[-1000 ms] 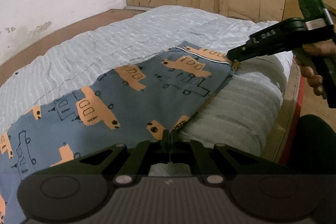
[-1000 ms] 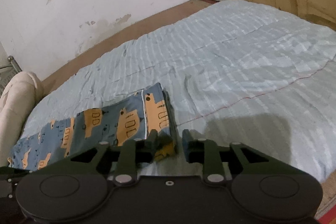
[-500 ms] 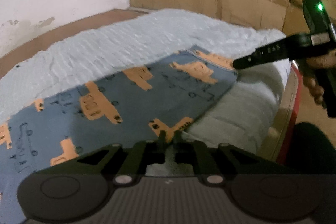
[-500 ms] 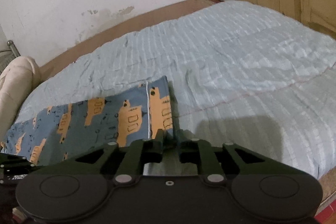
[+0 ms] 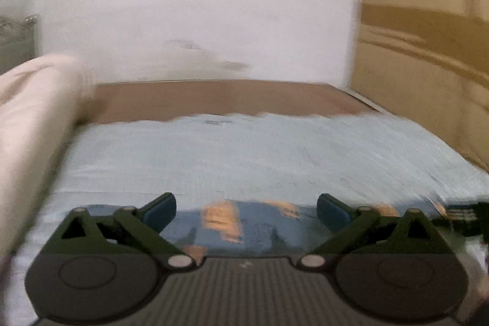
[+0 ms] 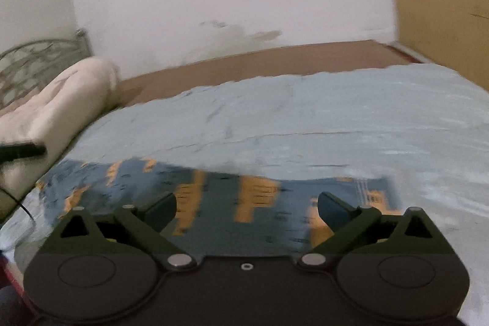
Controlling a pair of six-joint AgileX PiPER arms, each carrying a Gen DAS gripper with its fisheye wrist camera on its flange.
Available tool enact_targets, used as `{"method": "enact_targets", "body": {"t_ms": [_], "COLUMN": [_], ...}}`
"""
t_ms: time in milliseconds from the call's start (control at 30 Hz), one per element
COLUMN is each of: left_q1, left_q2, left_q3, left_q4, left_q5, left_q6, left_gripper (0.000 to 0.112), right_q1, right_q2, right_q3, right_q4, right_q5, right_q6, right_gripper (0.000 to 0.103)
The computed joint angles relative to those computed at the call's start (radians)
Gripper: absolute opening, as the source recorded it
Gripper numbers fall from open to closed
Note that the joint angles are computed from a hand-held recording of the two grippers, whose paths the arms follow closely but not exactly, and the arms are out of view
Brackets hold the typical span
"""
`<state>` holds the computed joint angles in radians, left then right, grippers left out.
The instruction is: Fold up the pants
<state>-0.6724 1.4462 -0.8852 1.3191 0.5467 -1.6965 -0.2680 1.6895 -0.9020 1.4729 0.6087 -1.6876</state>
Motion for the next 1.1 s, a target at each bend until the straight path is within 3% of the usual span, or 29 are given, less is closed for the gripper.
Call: {"method": "enact_targets", "body": {"t_ms": [133, 200, 300, 367, 500, 567, 700, 767, 833, 933, 1033, 1100], "left_q1": [0.108, 0.156, 0.264, 0.298, 0.317, 0.303, 0.274, 0.262, 0.301, 0.368, 0.346, 0.34], "left_q2": [-0.147, -0.194, -0.206, -0.166, 0.021, 0.134, 0.319, 0.386, 0.405, 0.383, 0.365, 0.367], "left_q3": [0.02, 0.038, 0.078, 0.102, 0.137, 0.103, 0.019, -0.008, 0.005, 0.007, -0.009, -0.024], "left_q4": [-0.094, -0.096, -0.129, -0.12, 0.112, 0.161, 0.116, 0.12, 0.168, 0.151, 0.16, 0.221], "left_q5": [0.135, 0.163, 0.057, -0.011, -0.159, -0.142, -0.051, 0.014, 0.006, -0.085, -0.027, -0.033], "left_q6": [0.119, 0.142, 0.211, 0.196, -0.059, -0.101, 0.007, 0.033, 0.01, 0.02, 0.021, -0.021], "left_gripper": [0.103, 0.103, 0.103, 0.103, 0.103, 0.103, 0.103, 0.103, 0.103, 0.103, 0.103, 0.103], "right_q1": [0.128, 0.192, 0.29, 0.35, 0.443, 0.474, 0.505, 0.502, 0.48, 0.412, 0.367, 0.382], "right_q2": [0.047, 0.062, 0.098, 0.13, 0.195, 0.229, 0.3, 0.316, 0.329, 0.34, 0.39, 0.453], "right_q3": [-0.038, -0.049, -0.081, -0.111, -0.182, -0.221, -0.304, -0.314, -0.325, -0.366, -0.479, -0.609], "right_q4": [0.019, 0.031, 0.037, 0.024, 0.007, -0.03, -0.217, -0.272, -0.28, -0.211, -0.226, -0.3], "right_q5": [-0.028, -0.044, -0.089, -0.117, -0.151, -0.181, -0.239, -0.282, -0.301, -0.193, -0.018, 0.065], "right_q6": [0.0, -0.015, -0.024, -0.007, -0.014, -0.009, 0.105, 0.14, 0.156, 0.161, 0.244, 0.356], "right_gripper": [0.102, 0.102, 0.102, 0.102, 0.102, 0.102, 0.102, 0.102, 0.102, 0.102, 0.102, 0.102]}}
